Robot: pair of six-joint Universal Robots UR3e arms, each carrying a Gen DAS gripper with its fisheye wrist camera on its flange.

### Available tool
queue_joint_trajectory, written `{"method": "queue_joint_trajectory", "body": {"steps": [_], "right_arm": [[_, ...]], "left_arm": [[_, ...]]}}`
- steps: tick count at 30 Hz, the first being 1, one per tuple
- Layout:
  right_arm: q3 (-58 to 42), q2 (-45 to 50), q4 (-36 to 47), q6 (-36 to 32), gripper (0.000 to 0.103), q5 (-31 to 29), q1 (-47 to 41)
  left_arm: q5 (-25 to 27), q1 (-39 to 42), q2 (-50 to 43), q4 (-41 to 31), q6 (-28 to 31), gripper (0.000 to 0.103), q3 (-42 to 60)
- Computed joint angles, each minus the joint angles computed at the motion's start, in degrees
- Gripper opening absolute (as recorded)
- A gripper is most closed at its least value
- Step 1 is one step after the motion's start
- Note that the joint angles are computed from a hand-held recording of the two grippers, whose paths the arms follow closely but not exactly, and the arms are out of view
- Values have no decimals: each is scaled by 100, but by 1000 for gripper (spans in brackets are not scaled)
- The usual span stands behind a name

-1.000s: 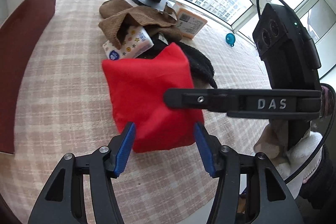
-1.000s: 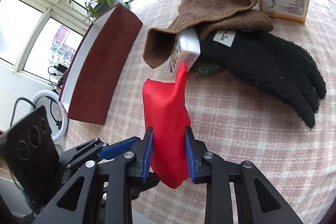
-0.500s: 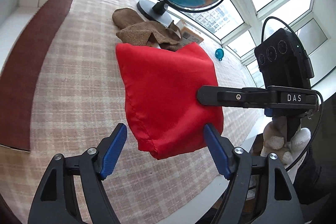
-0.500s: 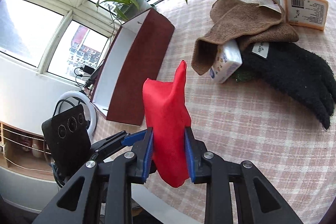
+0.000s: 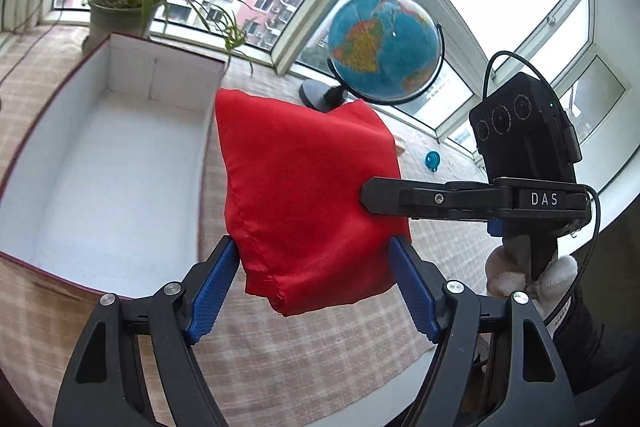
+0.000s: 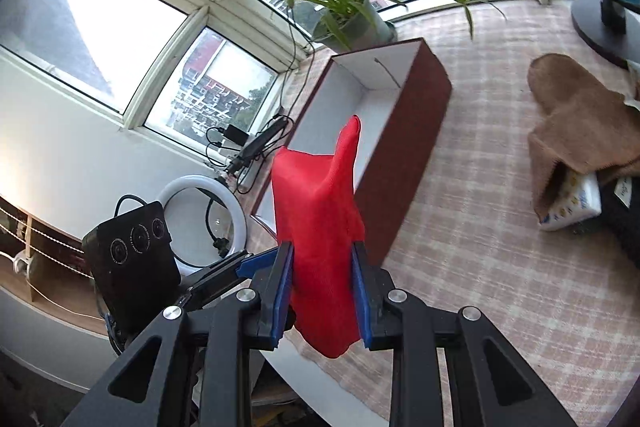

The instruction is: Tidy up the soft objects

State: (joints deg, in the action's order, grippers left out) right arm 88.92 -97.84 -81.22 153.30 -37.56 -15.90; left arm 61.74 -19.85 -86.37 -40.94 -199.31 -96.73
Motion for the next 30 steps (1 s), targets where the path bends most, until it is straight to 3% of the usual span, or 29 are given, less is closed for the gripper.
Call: {"method": "queue_joint_trajectory", "body": {"steps": [9,12,16,17,25,28,30], "right_arm": [[-1124,1640,-2307,1962,28,-313,1677],[-1820,2190,-2897,2491,37,-1071,2232],[-2242,2434,-3574,2844,62,-2064,2712],[-2234,2418,-3712,2871,65,-2216,2765],[-864,1568,-4865,3216,66,-2824,2645],[-323,1124,-4947,3070,66,-3036,2497],[152,713,-4928,2940,66,-2872,2215]], "left_arm": [[-278,1282,850,-498,568,76,-676],[121,1397,894,-617,734,76,-647],[401,1559,968,-789,932,76,-623],[405,1598,1007,-843,990,76,-633],[472,1590,1217,-1019,1328,76,-588],[688,1340,1142,-969,1299,76,-462],[761,1182,1071,-931,1211,76,-396]]}}
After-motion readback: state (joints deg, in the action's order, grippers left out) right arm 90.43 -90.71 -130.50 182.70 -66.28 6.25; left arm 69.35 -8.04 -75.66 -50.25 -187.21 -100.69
